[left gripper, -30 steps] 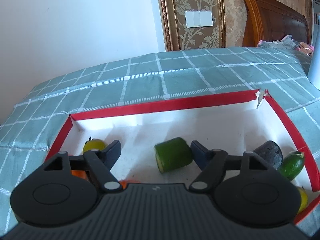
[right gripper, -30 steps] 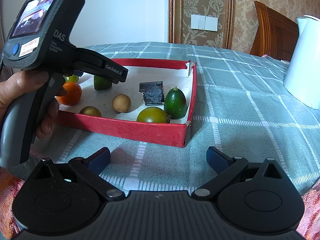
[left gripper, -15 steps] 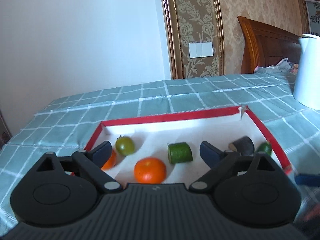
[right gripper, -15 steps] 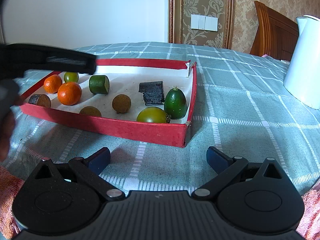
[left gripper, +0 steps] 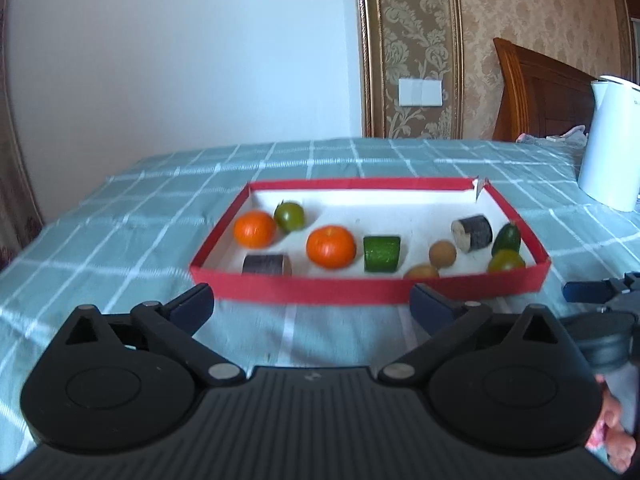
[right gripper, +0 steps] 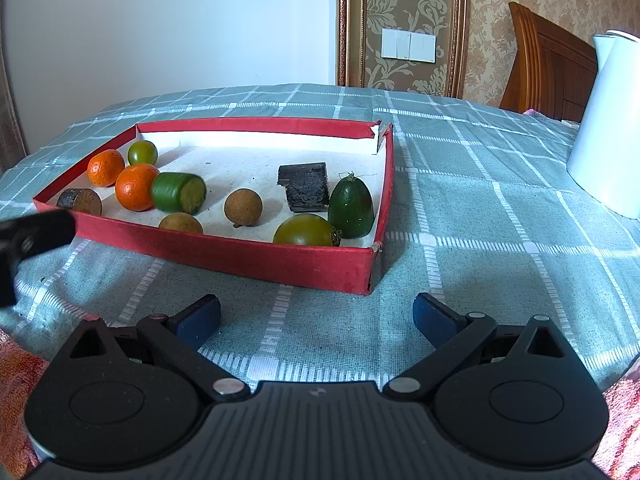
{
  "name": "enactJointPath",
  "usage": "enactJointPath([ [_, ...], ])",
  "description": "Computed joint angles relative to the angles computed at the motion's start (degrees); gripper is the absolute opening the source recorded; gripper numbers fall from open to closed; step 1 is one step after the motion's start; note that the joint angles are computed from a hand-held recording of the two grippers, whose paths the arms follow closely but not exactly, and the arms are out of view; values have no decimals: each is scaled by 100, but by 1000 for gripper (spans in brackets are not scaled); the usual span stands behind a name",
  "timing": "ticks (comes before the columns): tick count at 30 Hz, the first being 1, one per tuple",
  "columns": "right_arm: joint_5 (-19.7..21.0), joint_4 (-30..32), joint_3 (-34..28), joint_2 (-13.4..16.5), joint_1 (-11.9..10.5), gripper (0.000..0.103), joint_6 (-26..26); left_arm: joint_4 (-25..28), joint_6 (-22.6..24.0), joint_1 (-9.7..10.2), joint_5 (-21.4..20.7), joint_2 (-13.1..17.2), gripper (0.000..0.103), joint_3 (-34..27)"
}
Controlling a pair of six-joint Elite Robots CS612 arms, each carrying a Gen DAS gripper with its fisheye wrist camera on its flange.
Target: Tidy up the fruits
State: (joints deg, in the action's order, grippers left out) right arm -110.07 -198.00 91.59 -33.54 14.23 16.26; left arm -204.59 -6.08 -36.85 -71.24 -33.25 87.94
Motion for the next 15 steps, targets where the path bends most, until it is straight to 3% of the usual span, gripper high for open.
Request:
enactJointPath([
  [8,-95,-130,133,-59,173,103,392,-61,-252,62,2,-111,103,303],
  [15,-414,-117,14,-7,385,103,387,-165,-377,84,132,-192,103,485],
])
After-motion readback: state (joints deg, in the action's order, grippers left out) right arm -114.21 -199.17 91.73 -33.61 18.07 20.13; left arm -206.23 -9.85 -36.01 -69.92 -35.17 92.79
